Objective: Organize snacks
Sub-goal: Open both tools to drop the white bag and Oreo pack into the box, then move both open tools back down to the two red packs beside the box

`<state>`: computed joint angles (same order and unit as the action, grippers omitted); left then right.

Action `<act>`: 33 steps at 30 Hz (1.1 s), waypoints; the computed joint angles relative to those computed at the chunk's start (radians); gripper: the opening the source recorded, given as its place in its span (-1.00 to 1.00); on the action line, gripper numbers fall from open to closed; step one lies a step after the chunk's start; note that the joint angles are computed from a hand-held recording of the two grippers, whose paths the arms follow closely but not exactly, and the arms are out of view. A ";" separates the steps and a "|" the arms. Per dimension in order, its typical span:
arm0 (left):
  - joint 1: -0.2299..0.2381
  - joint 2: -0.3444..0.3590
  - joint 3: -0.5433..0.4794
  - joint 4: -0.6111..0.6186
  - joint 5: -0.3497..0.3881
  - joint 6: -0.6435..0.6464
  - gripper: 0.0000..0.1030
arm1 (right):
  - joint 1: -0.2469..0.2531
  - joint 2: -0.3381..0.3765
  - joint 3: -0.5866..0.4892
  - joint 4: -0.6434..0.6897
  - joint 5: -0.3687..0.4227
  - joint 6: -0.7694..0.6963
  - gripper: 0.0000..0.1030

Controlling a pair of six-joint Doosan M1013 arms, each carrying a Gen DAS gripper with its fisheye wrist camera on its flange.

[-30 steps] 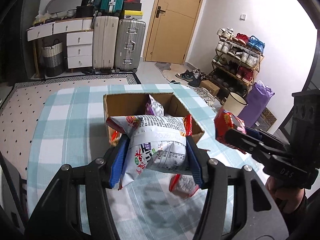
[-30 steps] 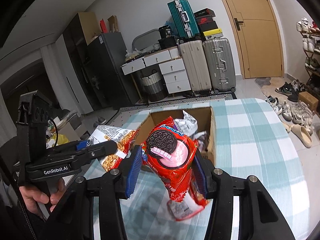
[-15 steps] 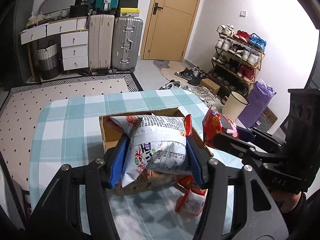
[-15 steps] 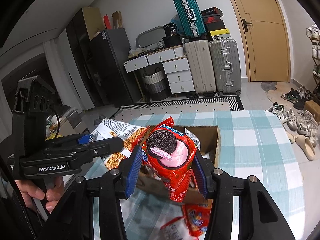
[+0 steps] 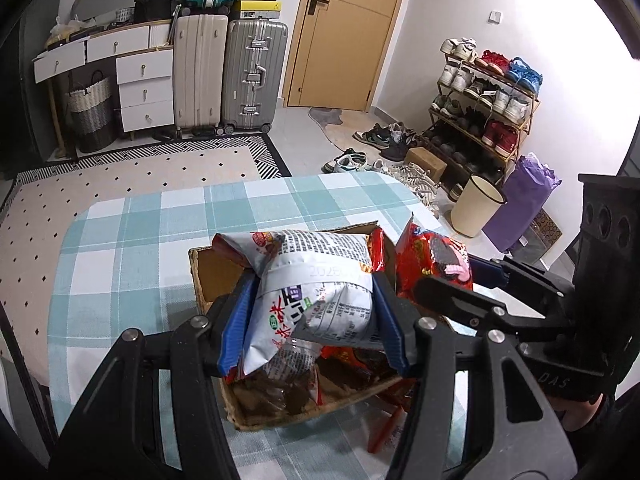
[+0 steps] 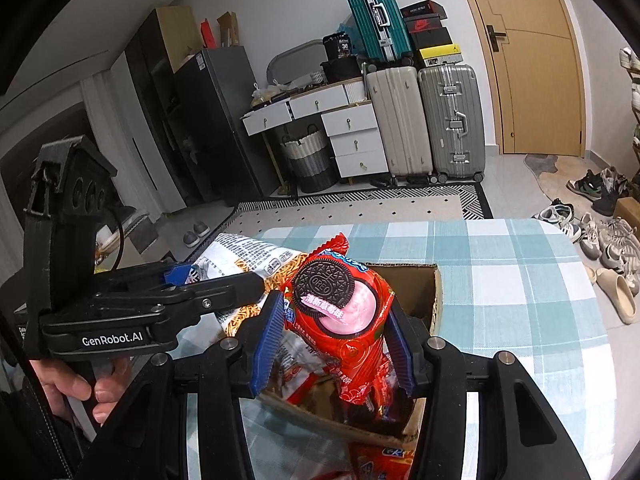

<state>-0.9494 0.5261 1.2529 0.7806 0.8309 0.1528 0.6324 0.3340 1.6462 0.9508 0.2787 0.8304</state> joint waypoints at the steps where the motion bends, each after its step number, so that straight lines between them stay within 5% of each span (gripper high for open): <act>1: 0.004 0.004 -0.002 -0.006 -0.004 0.005 0.04 | -0.001 0.006 -0.005 -0.009 0.004 0.007 -0.05; 7: 0.021 0.016 -0.002 -0.039 -0.033 0.027 0.09 | -0.007 0.026 -0.013 -0.042 0.013 0.046 -0.04; 14: 0.007 0.035 -0.030 -0.011 0.077 0.039 0.41 | -0.018 0.028 -0.005 -0.060 0.026 0.071 0.25; 33: -0.071 -0.012 0.001 0.082 0.182 -0.054 0.56 | 0.006 -0.077 0.081 -0.048 -0.066 0.048 0.30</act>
<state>-1.0208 0.5137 1.2541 0.8622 1.0132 0.0987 0.6384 0.2566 1.7272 0.9031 0.2124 0.8788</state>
